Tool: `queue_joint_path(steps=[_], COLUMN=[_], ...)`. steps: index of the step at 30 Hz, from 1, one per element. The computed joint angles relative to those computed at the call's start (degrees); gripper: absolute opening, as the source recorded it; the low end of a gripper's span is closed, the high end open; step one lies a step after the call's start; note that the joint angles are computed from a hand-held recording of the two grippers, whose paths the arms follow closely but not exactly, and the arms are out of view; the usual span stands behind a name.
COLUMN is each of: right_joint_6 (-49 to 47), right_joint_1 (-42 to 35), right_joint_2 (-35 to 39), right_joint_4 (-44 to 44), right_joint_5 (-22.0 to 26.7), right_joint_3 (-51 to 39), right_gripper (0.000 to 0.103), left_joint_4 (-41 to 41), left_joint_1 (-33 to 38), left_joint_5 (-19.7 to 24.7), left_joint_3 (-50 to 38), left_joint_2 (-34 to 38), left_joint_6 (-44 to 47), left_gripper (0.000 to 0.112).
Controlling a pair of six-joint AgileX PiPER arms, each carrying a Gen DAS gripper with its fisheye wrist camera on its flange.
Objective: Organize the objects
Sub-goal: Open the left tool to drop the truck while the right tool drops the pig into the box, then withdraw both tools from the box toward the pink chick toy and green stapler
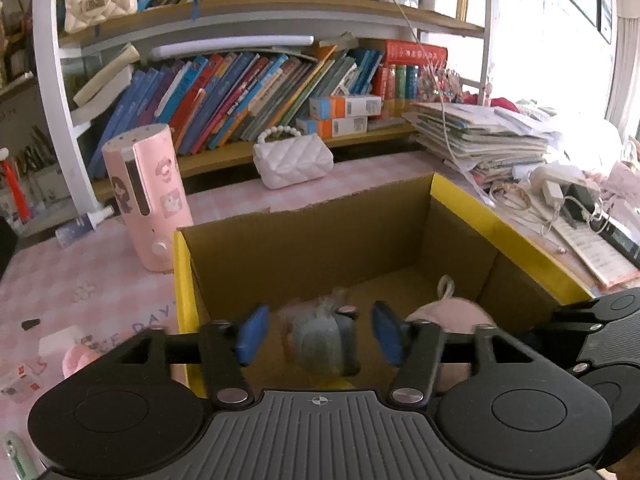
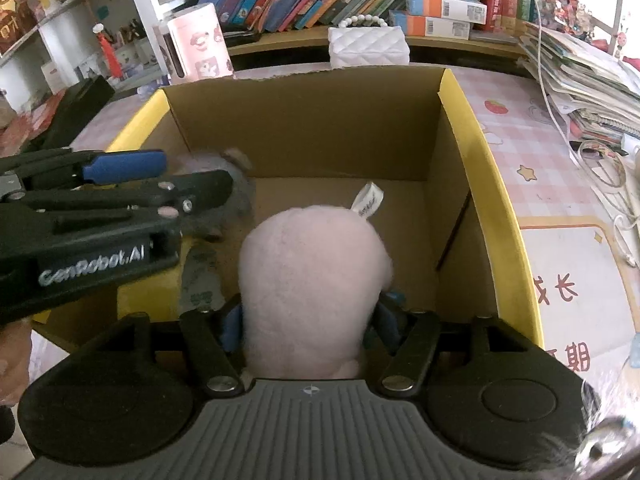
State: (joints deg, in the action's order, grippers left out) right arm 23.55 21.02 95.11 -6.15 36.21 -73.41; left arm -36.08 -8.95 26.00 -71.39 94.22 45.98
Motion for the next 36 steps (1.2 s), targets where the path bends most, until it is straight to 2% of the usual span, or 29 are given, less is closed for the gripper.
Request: queue_joint_path(steps=[1, 3, 7, 11, 14, 18, 23, 28, 36], right_joint_6=[0.2, 0.8, 8.3, 19.3, 32.4, 47.7, 59.7, 65.2, 71.3], right_joint_1=[0.1, 0.7, 3.6, 6.0, 8.9, 13.0, 18.9, 26.1, 38.3], right_joint_2=[-0.5, -1.7, -4.2, -6.9, -9.1, -11.7, -14.0, -14.7, -12.7], right_joint_4=[-0.1, -1.1, -10.5, -21.0, -32.7, -45.4, -53.2, -54.3, -50.4], right_joint_5=[-0.7, -2.4, -4.8, -5.3, -4.0, 0.6, 9.6, 19.0, 32.6], right_joint_3=[0.5, 1.8, 3.9, 6.3, 8.6, 11.5, 13.3, 13.5, 10.8], right_gripper=[0.066, 0.073, 0.077, 0.077, 0.077, 0.077, 0.077, 0.077, 0.077], left_joint_4=[-1.1, -4.3, -8.2, -12.2, -14.8, -19.8, -25.6, -29.4, -31.5], left_joint_1=[0.2, 0.7, 1.7, 3.8, 5.5, 8.0, 11.9, 17.2, 29.8], left_joint_5=[-0.1, -0.1, -1.1, -0.9, -0.5, 0.2, 3.8, 9.8, 23.1], left_joint_3=[0.5, 1.6, 4.0, 6.4, 8.3, 11.6, 14.8, 17.0, 21.1], left_joint_2=[-0.6, -2.0, -5.3, -9.0, -11.6, -15.7, -19.3, -21.6, -25.8], left_joint_6=[1.0, 3.8, 5.5, 7.2, 8.4, 12.7, 19.4, 24.9, 31.8], left_gripper=[0.074, 0.074, 0.076, 0.077, 0.077, 0.078, 0.078, 0.078, 0.079])
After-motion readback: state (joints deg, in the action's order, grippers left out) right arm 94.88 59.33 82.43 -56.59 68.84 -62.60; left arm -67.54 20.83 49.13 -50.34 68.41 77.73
